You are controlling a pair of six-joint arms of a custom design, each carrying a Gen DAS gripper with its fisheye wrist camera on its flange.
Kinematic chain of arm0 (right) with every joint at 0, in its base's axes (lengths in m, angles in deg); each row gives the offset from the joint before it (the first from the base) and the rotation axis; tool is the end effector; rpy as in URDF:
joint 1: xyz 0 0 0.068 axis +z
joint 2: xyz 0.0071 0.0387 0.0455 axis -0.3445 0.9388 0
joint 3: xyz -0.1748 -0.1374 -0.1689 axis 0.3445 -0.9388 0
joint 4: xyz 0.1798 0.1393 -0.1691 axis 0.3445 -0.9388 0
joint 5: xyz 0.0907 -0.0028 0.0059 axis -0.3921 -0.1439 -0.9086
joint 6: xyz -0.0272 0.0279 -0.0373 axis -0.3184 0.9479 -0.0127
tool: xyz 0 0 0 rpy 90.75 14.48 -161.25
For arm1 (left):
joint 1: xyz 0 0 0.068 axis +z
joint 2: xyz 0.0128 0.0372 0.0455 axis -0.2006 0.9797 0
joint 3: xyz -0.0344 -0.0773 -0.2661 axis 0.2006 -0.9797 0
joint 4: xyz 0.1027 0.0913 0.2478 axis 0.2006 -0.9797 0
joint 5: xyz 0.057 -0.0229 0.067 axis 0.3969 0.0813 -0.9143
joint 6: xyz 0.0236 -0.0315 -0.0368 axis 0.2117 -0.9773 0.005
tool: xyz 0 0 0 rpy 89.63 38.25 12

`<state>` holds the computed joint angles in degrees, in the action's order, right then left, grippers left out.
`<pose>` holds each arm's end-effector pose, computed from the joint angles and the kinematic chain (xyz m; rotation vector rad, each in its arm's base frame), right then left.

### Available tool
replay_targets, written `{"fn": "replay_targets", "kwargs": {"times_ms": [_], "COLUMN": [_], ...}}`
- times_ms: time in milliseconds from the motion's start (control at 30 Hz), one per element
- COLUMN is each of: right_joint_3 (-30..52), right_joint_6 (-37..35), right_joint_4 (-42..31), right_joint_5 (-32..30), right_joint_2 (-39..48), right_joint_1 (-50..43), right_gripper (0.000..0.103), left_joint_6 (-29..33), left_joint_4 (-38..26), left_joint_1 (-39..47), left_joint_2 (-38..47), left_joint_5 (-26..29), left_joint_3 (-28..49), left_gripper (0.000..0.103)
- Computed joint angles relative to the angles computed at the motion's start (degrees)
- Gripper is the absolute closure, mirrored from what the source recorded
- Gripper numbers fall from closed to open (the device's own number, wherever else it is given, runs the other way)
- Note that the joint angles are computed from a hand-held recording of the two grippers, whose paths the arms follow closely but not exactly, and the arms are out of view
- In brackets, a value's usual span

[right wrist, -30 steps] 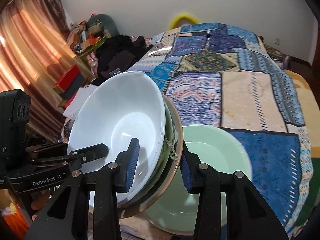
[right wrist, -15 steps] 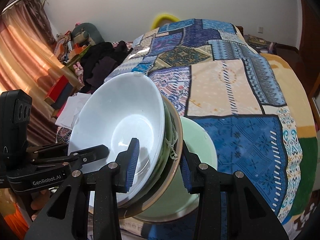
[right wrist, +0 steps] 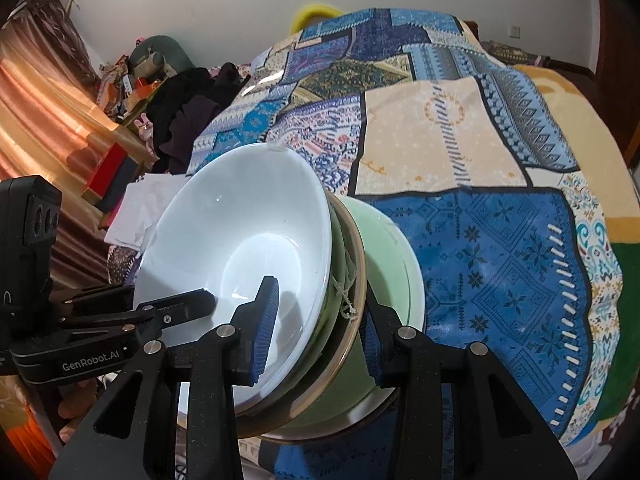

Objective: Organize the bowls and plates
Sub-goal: 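Carry the bowl stack over the pale green plate and lower it, then open the left gripper and pull it back from the stack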

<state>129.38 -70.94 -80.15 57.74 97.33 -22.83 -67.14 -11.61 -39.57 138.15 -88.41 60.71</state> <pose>0.1845 0.0095 0.2165 -0.5145 2.6290 0.6358 0.1701 -0.0910 0.1829 -0.2675 2.7542 -0.3552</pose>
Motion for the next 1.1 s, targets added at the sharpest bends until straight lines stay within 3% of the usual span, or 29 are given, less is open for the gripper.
{"fn": "replay_targets", "kwargs": {"times_ms": [433,633,733,900,1033,1100], "right_joint_3": [0.0,1.8,3.9,8.1,12.2,14.4], "right_joint_6": [-3.3,-5.0,-6.4,-10.0,-14.2,-16.9], "right_joint_4": [-1.5,-3.6,-6.1,-11.5,-16.6,-19.4], "right_joint_5": [-2.0,-2.2,-4.3,-9.5,-15.4,-19.0], "right_joint_2": [0.9,-2.5,-4.8,-10.3,-13.8,-14.8], "right_joint_1": [-2.3,-5.1,-7.2,-11.6,-16.4,-19.4], "right_gripper": [0.066,0.065,0.065,0.062,0.061,0.061], "left_joint_6": [1.4,0.0,-1.6,-6.7,-13.7,-20.4], "left_joint_4": [2.0,-2.0,-6.1,-13.0,-18.9,-24.2], "left_joint_1": [0.6,0.5,-3.2,-12.8,-25.2,-34.7], "left_joint_2": [-0.9,-6.8,-11.9,-18.1,-19.3,-18.0], "left_joint_5": [0.5,-2.8,-9.0,-19.4,-32.8,-43.0], "left_joint_3": [-1.9,-1.3,0.5,5.8,11.6,15.2], "left_gripper": [0.068,0.068,0.060,0.058,0.055,0.052]}}
